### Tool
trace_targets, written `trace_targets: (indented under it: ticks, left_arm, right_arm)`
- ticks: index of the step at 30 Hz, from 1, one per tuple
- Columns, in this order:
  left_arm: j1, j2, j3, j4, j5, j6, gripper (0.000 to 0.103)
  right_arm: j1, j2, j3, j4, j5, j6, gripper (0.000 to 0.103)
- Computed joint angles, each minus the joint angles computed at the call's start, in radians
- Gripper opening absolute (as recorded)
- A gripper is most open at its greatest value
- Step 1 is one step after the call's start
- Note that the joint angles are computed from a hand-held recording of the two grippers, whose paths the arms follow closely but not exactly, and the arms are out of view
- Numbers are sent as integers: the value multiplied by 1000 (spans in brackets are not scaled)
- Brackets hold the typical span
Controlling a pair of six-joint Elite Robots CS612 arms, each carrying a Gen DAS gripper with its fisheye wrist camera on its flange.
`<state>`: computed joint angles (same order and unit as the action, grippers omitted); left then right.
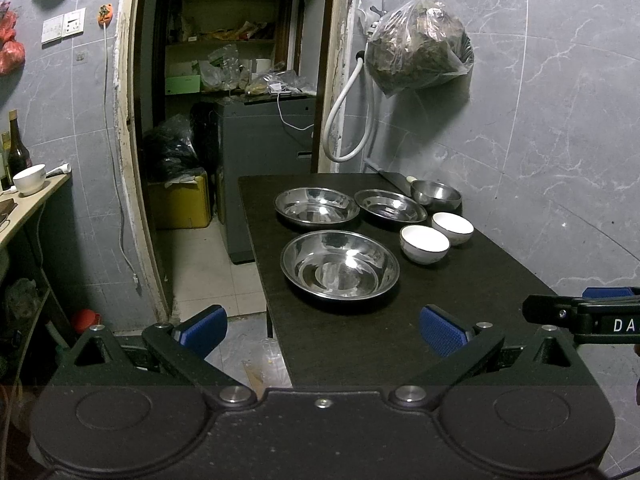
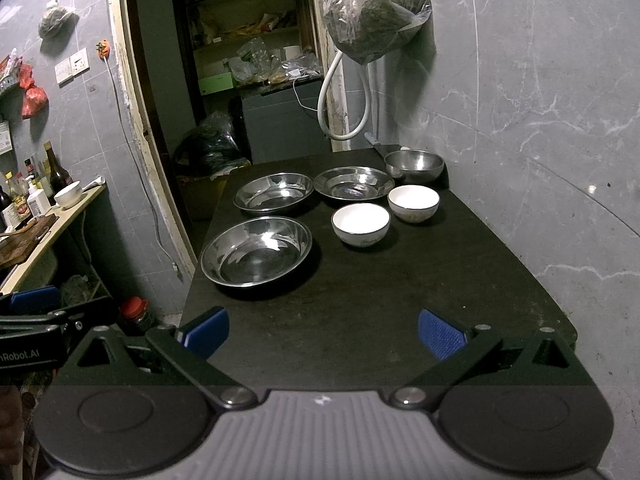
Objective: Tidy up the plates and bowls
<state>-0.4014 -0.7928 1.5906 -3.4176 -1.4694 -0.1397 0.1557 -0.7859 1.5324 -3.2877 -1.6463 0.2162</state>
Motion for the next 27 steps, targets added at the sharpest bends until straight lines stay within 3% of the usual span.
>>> trace_targets:
  ticks: [18, 27]
  left_arm:
    - [-2, 7, -5, 9, 4, -3, 102]
    - [0, 34, -74, 139, 54, -71, 102]
  right_arm:
    - [-2, 11, -13, 9, 6, 0, 103]
    - [-17, 31, -56, 57, 40, -22, 103]
